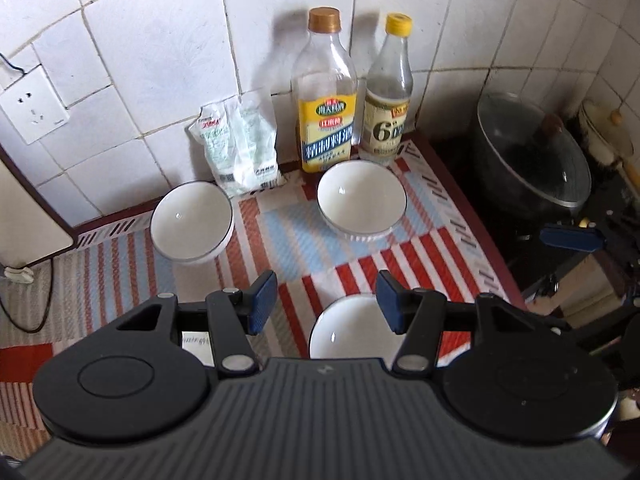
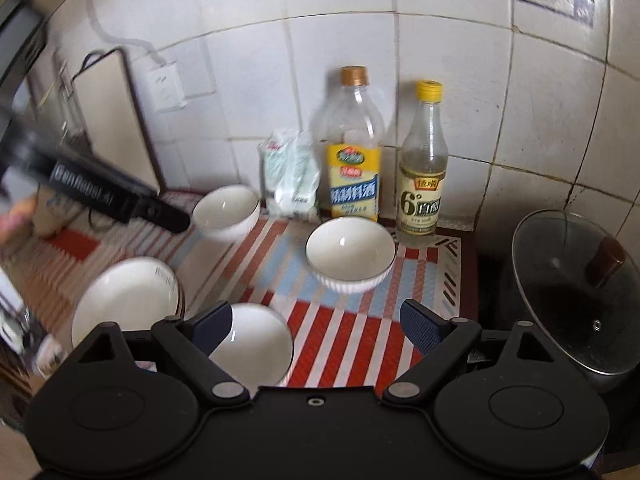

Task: Organize plates and bowls
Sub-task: 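Release the bowl and grasp the white bowl by the bottles with both grippers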

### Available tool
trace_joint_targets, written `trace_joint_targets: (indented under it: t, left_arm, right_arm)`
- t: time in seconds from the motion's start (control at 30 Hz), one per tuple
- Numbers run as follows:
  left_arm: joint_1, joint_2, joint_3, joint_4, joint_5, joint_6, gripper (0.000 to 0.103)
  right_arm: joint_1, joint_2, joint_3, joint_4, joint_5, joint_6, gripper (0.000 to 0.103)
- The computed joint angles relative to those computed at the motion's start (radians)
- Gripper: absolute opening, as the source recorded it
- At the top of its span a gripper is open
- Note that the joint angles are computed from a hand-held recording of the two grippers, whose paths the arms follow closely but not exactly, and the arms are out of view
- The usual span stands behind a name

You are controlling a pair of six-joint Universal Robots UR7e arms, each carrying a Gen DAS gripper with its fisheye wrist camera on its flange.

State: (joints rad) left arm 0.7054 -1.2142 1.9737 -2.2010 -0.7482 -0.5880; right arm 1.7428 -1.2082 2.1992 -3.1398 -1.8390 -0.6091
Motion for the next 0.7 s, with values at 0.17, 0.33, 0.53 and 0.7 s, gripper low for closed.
trace_joint_targets:
  t: [0.17,0.33,0.53,0.7]
  left_arm:
    - [0.070,0.069,-0.048,-0.083,-0.010,0.079,0.053]
    - [0.137,0.145,-0.084,-0.178,0.000,0.151,0.052]
    - [0.225,0.247,-0.144,-0.285,-0.037,0.271,0.045]
    - [0.266,0.321,-0.190,-0.336,-0.064,0.400,0.027]
  right_arm:
    - [-0.049,0.078,-0.109,0.074,0.058,0.118,0.092]
    - [-0.091,0.181,-0.241,0.190,0.081,0.344,0.084]
    - [-0.100,0.317,-0.347,0.182,-0.004,0.430,0.060]
    - [-0.101,0.400,-0.384,0.122,-0.123,0.493,0.049]
